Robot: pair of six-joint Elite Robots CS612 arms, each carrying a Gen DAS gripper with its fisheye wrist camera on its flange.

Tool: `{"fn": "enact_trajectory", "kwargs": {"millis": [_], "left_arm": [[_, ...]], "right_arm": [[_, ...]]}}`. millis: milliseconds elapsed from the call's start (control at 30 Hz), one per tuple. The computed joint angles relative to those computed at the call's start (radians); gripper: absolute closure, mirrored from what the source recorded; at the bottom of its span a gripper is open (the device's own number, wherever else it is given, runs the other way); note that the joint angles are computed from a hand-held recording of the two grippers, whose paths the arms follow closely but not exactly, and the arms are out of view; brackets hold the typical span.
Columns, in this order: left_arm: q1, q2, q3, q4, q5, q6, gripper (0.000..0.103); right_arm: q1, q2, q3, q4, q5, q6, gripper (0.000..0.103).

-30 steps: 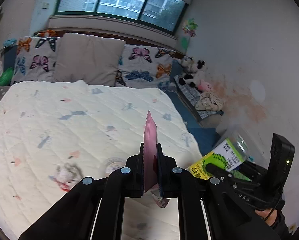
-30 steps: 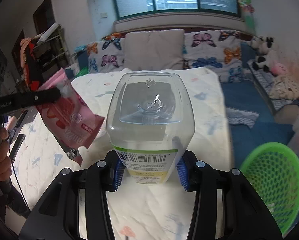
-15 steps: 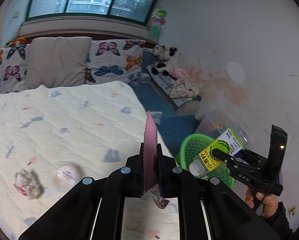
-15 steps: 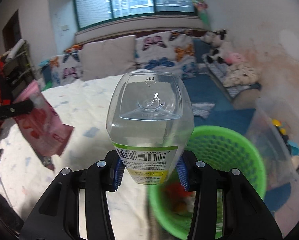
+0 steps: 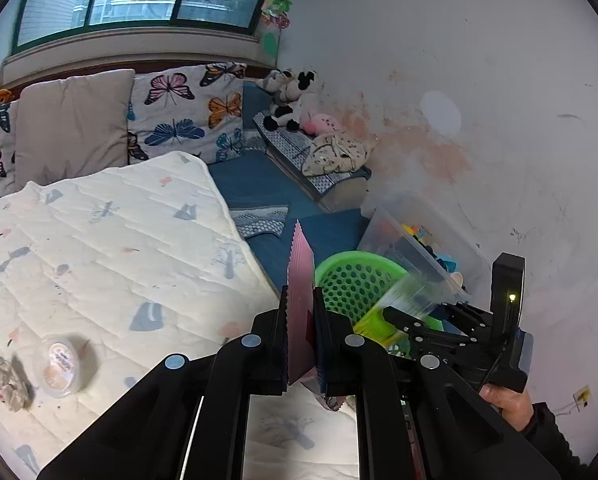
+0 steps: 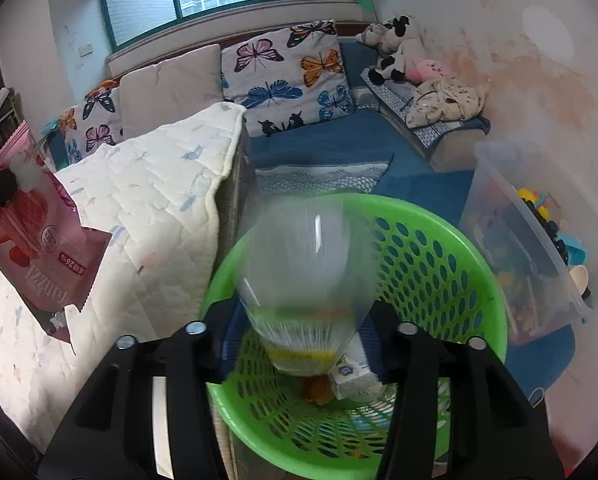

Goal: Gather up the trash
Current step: 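Drop the bottle from the right tool into the basket while the left tool carries the wrapper there, then release the pink wrapper from the left tool into the green basket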

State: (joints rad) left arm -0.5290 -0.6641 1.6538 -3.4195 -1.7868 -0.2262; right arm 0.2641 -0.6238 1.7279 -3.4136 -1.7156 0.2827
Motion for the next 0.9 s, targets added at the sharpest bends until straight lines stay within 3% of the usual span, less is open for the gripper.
{"fn": "enact_trajectory", "kwargs": {"millis": [67,533,900], "left_arm": [[-0.006,0.006,-0.011,0.012,-0.003,0.005,0.093],[-0.051,0.053,-0.086,0.101,-0.039,0.020,0.093],[-0.067,0.085,-0.131,0.175,-0.064,-0.006,0.091]], "right_arm": [[-0.002,-0.001,0.008,-0.018,-0.011,0.004,0.043],[-0.011,-0.033,0.087,-0.124,-0.051,-0.003,0.038],[-0.017,-0.045,0.122,-0.174,-0.051,0.003,0.036]]}}
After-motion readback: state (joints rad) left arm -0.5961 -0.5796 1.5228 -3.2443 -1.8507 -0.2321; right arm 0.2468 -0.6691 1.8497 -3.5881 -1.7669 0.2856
